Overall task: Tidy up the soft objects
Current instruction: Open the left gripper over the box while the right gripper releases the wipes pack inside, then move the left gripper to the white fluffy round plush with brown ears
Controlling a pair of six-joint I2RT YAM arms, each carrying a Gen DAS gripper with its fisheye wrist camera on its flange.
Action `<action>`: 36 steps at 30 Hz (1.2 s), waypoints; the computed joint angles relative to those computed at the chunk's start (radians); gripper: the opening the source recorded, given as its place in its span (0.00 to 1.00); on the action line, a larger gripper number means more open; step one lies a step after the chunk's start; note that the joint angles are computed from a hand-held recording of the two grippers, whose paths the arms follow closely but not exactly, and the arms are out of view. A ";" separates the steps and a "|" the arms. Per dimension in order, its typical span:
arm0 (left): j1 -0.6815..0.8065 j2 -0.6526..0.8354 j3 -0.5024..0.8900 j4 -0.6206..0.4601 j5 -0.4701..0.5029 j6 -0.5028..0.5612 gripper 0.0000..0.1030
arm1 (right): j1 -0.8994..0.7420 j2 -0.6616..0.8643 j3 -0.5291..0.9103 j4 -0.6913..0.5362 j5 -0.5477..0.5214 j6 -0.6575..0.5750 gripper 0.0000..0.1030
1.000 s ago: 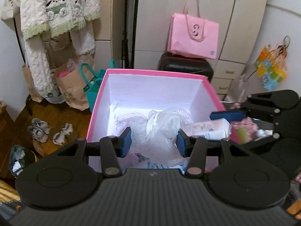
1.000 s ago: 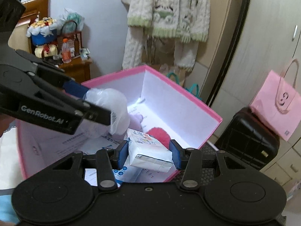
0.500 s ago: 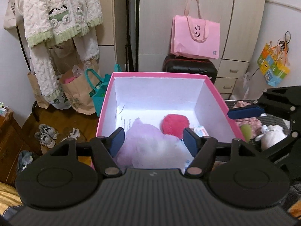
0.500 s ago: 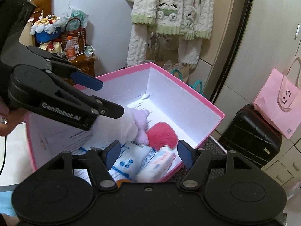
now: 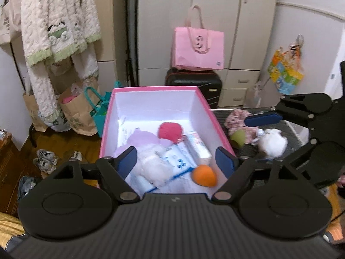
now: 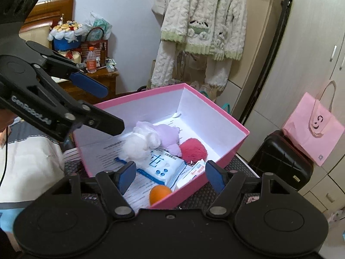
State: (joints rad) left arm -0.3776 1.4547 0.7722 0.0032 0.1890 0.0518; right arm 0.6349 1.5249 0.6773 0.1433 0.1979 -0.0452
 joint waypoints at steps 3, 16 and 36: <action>-0.034 -0.085 -0.044 -0.015 -0.004 0.021 0.80 | -0.004 -0.110 -0.073 -0.021 -0.023 0.016 0.75; -0.292 -0.205 -0.107 -0.022 -0.138 0.041 0.84 | -0.095 -0.608 -0.345 -0.199 -0.116 0.038 0.77; -0.513 0.270 0.152 0.084 -0.196 -0.016 0.97 | -0.594 -0.468 -0.609 0.123 -0.427 -0.237 0.85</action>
State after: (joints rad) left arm -0.8904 1.7246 0.9245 0.0873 -0.0066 0.0354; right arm 0.0413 1.0568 0.0682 0.2663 -0.2289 -0.2823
